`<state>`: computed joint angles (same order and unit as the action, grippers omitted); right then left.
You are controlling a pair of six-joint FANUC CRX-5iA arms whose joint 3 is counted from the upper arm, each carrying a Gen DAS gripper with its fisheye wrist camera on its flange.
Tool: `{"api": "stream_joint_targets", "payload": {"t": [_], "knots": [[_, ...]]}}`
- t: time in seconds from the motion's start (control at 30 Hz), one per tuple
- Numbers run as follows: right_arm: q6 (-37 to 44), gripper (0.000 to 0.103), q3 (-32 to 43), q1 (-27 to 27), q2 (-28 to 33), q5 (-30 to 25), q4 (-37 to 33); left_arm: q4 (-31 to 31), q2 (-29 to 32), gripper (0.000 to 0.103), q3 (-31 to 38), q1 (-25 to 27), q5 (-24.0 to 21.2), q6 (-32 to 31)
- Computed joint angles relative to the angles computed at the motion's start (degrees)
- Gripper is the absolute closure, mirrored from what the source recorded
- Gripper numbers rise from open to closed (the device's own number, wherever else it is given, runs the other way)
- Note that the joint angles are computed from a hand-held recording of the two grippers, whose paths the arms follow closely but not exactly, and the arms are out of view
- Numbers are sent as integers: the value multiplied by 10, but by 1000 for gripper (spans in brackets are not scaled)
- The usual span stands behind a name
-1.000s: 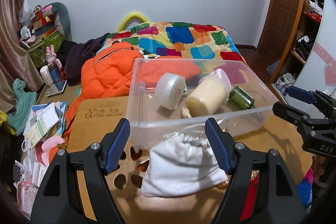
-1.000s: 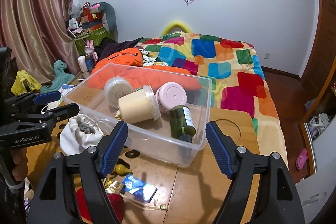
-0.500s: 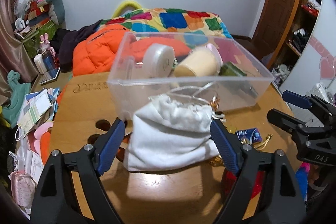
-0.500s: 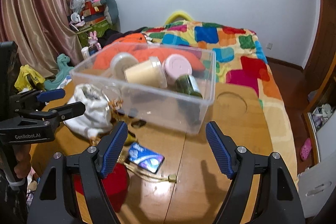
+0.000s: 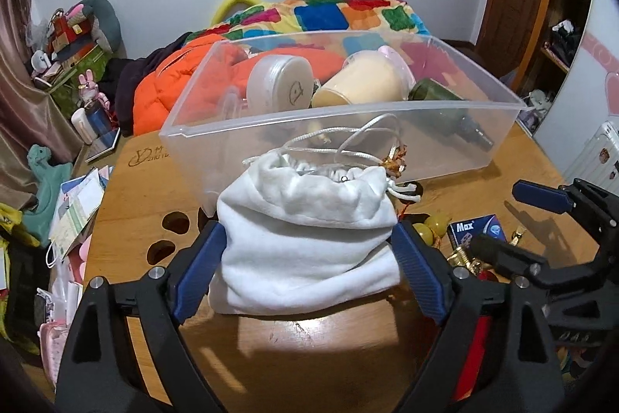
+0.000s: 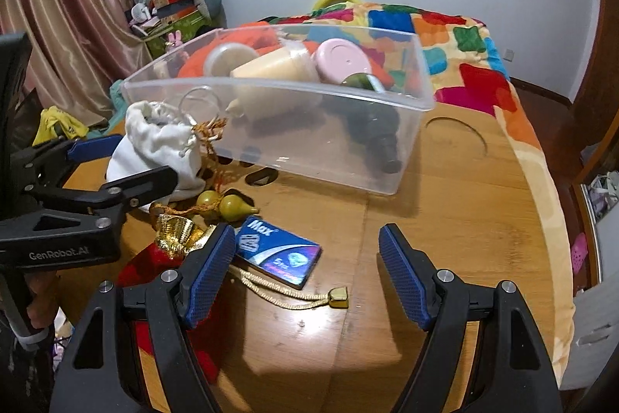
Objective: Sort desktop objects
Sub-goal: 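Move the left gripper to the white drawstring pouch while the right approaches the blue Max box, then grasp the white pouch with the left gripper while the right gripper grasps the Max box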
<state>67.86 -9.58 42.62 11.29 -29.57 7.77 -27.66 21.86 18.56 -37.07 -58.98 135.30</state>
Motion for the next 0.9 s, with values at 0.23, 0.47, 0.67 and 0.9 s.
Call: {"api": "stream_joint_targets", "payload": {"t": [0.23,0.47,0.67,0.9], "knots": [[9,29,10,4,9,-11,-14,35,-7,13,-9,17,14,0],[-25,30,-9,9,6,10,25,21,21,13,20,6,-29,-16],[-36,38,-18,3,4,21,24,3,38,13,44,-2,-65,-12],[-47,45,-28,2,1,33,39,30,32,13,33,13,-51,-8]]}}
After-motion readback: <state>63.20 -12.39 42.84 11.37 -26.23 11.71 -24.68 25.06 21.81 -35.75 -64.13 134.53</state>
